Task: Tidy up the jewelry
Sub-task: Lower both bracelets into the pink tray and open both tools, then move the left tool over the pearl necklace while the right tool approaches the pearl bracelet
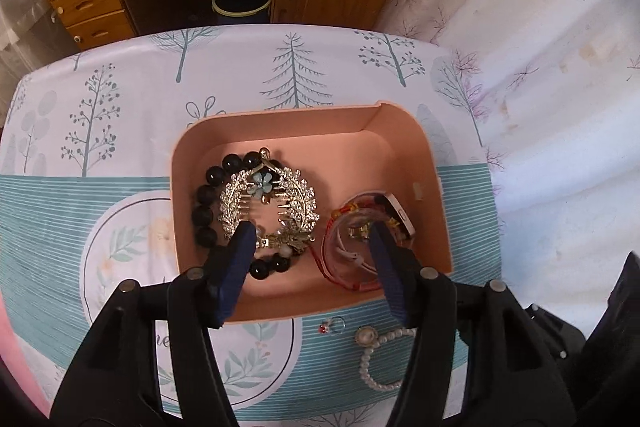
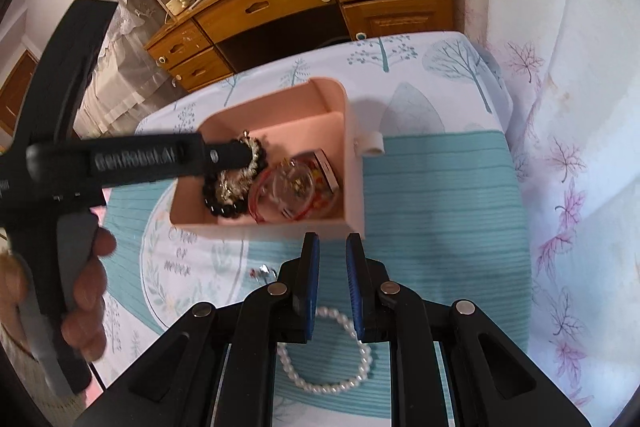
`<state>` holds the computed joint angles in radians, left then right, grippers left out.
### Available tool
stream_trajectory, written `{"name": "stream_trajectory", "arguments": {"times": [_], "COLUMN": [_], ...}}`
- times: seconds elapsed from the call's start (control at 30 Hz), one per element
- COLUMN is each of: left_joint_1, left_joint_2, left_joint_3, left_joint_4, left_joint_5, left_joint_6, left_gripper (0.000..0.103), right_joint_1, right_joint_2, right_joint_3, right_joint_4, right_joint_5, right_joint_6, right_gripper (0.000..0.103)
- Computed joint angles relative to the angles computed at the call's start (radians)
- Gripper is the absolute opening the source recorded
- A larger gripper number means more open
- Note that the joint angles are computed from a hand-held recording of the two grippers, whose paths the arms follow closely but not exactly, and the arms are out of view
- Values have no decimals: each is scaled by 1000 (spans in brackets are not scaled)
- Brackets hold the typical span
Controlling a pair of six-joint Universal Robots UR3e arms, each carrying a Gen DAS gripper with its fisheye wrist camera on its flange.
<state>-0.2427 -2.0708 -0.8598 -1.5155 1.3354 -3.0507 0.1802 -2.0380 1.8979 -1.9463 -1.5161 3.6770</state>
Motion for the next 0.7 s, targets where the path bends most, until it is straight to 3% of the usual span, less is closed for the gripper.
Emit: {"name": "stream_trajectory", "arguments": {"times": [0.37, 0.7], "left_joint_1": [49, 183], "left_joint_2": [240, 569], "left_joint_3": [-270, -475], "left_joint_4": [85, -28], "left_joint_5": [21, -37], "left_joint_6": [82, 297], "left_gripper": [56, 56], "right_joint_1": [98, 208], "right_joint_2": [-2, 40], "right_joint_3": [-10, -88], "right_joint_4": [123, 208], "right_joint_5": [-33, -62], "right_joint_6": [18, 68], "right_gripper": [14, 17]}}
